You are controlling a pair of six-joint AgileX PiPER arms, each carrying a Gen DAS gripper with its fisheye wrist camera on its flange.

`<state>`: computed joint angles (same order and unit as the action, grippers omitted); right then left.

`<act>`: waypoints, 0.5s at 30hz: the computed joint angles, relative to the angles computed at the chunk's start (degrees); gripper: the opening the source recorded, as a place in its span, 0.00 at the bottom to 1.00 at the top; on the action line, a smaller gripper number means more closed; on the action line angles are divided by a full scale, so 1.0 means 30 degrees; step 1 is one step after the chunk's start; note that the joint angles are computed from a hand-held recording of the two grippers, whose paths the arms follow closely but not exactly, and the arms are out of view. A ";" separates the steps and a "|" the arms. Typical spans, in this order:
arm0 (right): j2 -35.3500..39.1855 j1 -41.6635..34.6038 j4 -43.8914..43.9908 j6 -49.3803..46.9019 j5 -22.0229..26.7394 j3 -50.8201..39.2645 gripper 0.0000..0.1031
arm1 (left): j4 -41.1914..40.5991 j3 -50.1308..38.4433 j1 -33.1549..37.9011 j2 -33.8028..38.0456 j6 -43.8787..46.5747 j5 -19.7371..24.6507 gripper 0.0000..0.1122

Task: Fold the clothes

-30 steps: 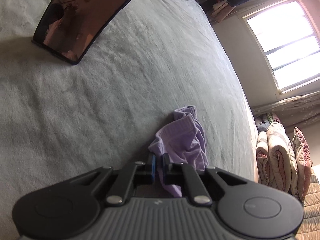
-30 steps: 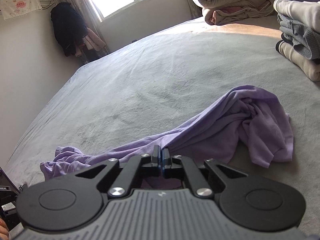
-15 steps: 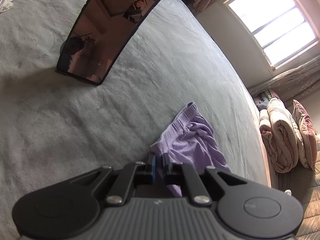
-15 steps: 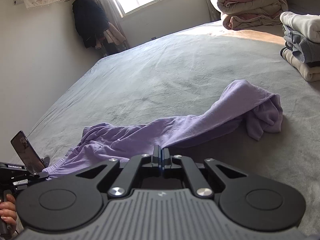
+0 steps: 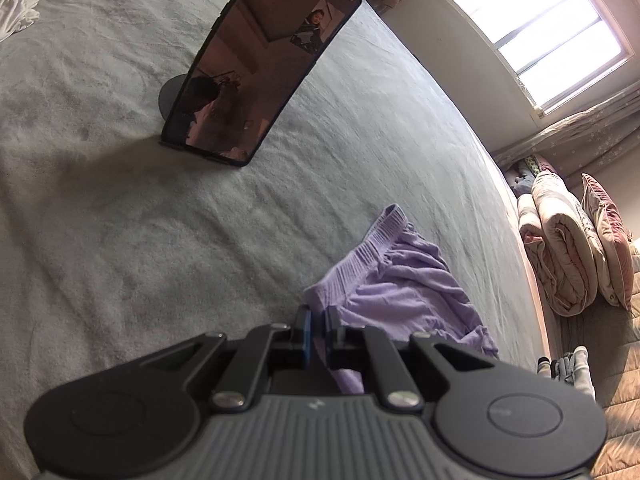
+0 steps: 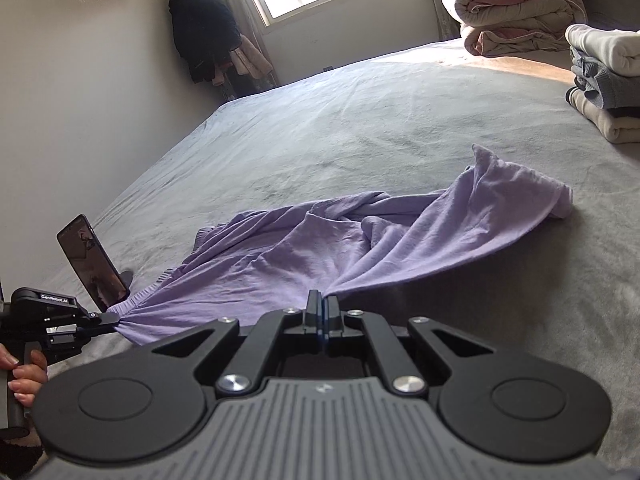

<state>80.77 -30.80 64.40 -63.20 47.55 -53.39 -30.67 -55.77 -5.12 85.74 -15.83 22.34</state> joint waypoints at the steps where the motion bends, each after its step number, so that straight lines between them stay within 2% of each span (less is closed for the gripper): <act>1: -0.0240 0.0015 -0.0072 0.0080 0.0053 0.0244 0.02 | 0.0030 0.0131 0.0087 -0.0127 0.0074 0.0070 0.06; 5: -0.0878 -0.0045 -0.0466 0.0589 0.0436 0.1165 0.02 | 0.0268 0.0602 0.0354 -0.0568 0.0302 0.0313 0.06; 9: -0.0808 -0.0036 -0.0542 0.0447 0.0576 0.1837 0.02 | 0.1862 0.0683 0.0244 -0.0652 -0.0924 0.0685 0.06; 12: -0.0198 0.0089 -0.0454 0.0143 0.0084 0.2246 0.02 | 0.3967 0.0247 -0.0280 -0.0170 -0.2821 0.1080 0.06; 15: 0.0512 0.0335 -0.0471 -0.0219 -0.0600 0.2559 0.02 | 0.4690 0.0108 -0.0500 0.0135 -0.3631 0.1174 0.06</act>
